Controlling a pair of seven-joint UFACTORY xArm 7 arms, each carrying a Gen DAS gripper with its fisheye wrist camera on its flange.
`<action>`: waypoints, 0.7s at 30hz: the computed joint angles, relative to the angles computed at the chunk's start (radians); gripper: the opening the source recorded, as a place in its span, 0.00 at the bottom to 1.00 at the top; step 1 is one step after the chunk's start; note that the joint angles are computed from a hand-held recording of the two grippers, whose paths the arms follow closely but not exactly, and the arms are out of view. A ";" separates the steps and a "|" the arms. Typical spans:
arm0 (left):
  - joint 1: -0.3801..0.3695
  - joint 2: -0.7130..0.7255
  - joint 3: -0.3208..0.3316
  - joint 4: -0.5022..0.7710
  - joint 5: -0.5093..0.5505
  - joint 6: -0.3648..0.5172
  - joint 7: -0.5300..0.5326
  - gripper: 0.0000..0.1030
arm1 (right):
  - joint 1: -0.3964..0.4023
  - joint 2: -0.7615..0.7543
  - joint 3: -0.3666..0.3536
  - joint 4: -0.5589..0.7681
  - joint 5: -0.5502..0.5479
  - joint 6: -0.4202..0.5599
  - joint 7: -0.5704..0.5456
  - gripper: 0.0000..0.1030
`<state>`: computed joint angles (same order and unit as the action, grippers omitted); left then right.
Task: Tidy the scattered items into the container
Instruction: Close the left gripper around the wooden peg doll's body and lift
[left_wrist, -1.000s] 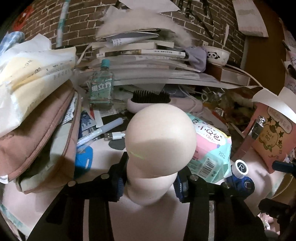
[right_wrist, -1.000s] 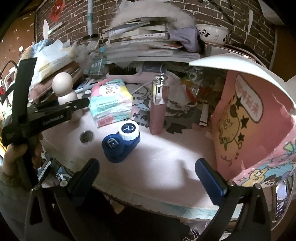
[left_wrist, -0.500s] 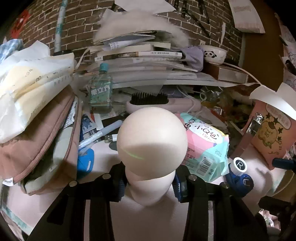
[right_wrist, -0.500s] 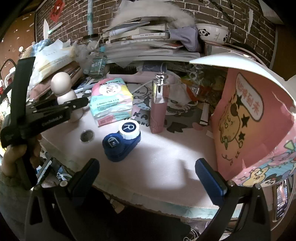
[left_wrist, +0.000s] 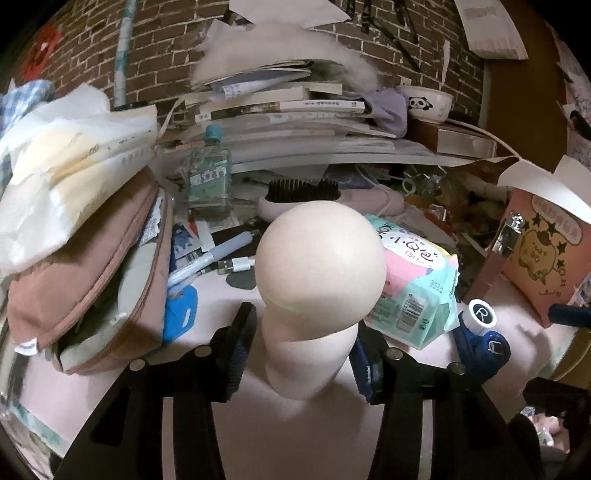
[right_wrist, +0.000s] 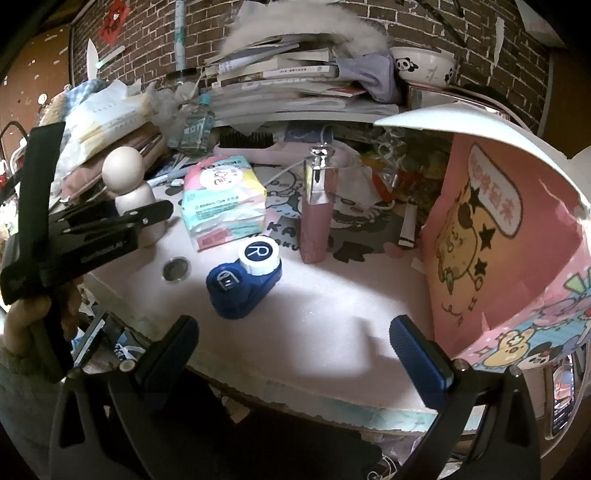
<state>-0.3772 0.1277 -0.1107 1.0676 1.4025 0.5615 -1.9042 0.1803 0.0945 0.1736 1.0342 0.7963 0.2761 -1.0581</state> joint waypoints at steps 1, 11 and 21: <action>0.000 -0.002 0.000 -0.004 0.004 -0.004 -0.007 0.43 | -0.001 0.000 0.001 -0.001 0.003 0.000 -0.004 1.00; -0.013 -0.011 -0.011 -0.022 -0.001 0.042 -0.025 0.52 | 0.003 0.000 0.001 -0.005 -0.003 0.002 -0.005 1.00; -0.005 -0.011 -0.016 -0.016 -0.042 0.034 0.012 0.35 | 0.005 0.000 0.002 -0.008 -0.007 -0.004 -0.001 1.00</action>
